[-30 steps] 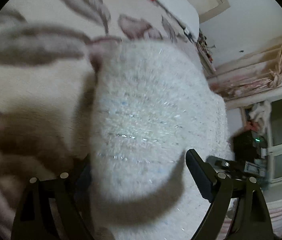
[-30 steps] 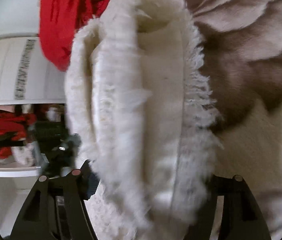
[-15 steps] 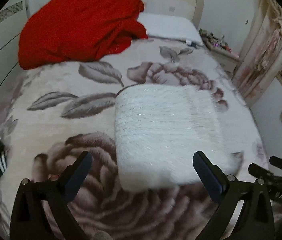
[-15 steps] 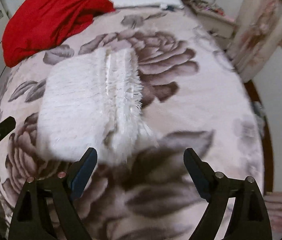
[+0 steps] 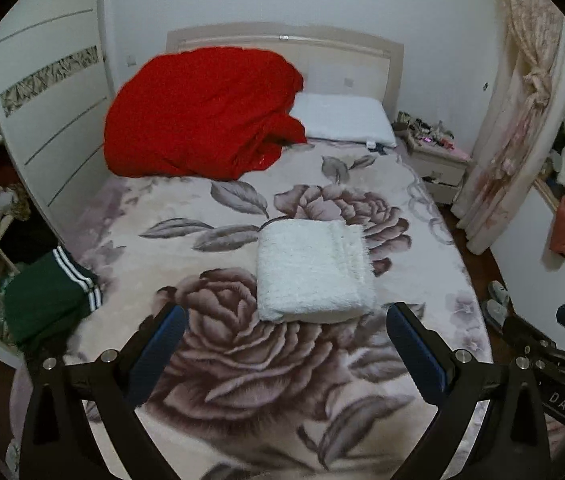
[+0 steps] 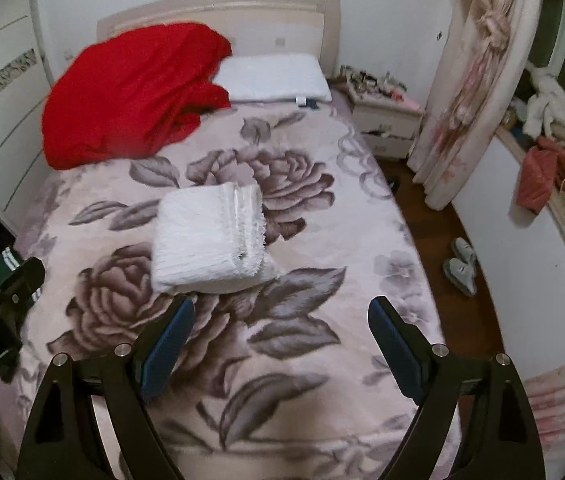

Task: Fold large clothes

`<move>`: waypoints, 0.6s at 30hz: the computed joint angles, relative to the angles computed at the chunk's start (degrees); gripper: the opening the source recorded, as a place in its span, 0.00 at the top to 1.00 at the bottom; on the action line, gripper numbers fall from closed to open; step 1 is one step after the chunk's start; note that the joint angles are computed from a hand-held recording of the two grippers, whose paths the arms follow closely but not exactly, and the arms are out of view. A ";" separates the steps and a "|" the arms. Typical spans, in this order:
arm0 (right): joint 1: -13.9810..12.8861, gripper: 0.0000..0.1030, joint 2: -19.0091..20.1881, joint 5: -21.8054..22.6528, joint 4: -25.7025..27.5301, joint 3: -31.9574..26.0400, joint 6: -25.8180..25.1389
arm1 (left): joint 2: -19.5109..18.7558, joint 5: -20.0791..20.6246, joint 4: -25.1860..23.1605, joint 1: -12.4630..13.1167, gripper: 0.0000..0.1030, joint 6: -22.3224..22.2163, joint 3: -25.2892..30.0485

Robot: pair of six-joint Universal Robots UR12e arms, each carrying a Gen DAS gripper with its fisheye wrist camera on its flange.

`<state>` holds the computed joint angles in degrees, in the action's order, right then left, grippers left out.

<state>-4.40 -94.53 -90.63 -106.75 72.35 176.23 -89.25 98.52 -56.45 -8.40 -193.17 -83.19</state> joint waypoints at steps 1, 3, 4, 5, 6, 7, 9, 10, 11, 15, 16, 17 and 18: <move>-0.29 0.12 -0.91 0.07 0.57 -0.33 -0.29 | 0.65 0.16 -0.67 -0.27 0.00 -0.17 0.16; -1.38 0.12 -3.12 1.20 1.75 -1.01 -1.14 | 2.12 0.83 -2.03 -1.21 0.00 -0.55 0.73; -1.90 0.12 -3.93 1.63 2.29 -1.37 -1.39 | 2.79 1.60 -2.67 -1.74 0.00 -0.74 1.03; -2.46 0.12 -4.89 2.06 2.89 -1.76 -1.59 | 3.41 2.72 -3.39 -2.35 0.00 -0.95 1.35; -3.05 0.12 -5.79 2.59 3.37 -2.09 -1.86 | 4.02 3.23 -3.55 -2.76 0.00 -1.07 1.31; -3.74 0.12 -6.60 3.35 4.06 -2.51 -2.05 | 4.63 3.85 -3.85 -3.27 0.00 -1.51 1.44; -5.28 0.12 -8.20 5.05 5.20 -3.26 -2.71 | 5.57 4.75 -4.91 -4.14 0.00 -2.60 1.84; -5.86 0.12 -8.72 5.54 5.84 -3.79 -3.37 | 6.11 5.35 -5.28 -4.69 0.00 -3.08 2.10; -6.52 0.12 -9.48 6.15 6.16 -4.05 -4.04 | 6.43 6.35 -5.33 -5.27 0.00 -3.42 2.15; -9.48 0.11 -12.12 9.04 6.68 -4.64 -6.01 | 7.54 9.65 -4.63 -7.35 0.00 -4.37 2.40; -10.16 0.10 -12.65 9.48 6.52 -4.69 -6.43 | 7.78 9.81 -4.26 -7.62 0.00 -4.37 2.34; -10.95 0.09 -13.27 10.07 6.37 -4.69 -6.78 | 7.90 10.33 -4.04 -7.98 0.00 -4.35 2.39; -11.86 0.09 -13.82 11.00 6.62 -4.83 -7.17 | 8.02 10.92 -3.79 -8.36 0.00 -4.37 2.42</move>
<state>-16.25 -108.34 -79.63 -100.13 67.52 169.07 -81.23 109.45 -60.24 -16.76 -197.54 -80.77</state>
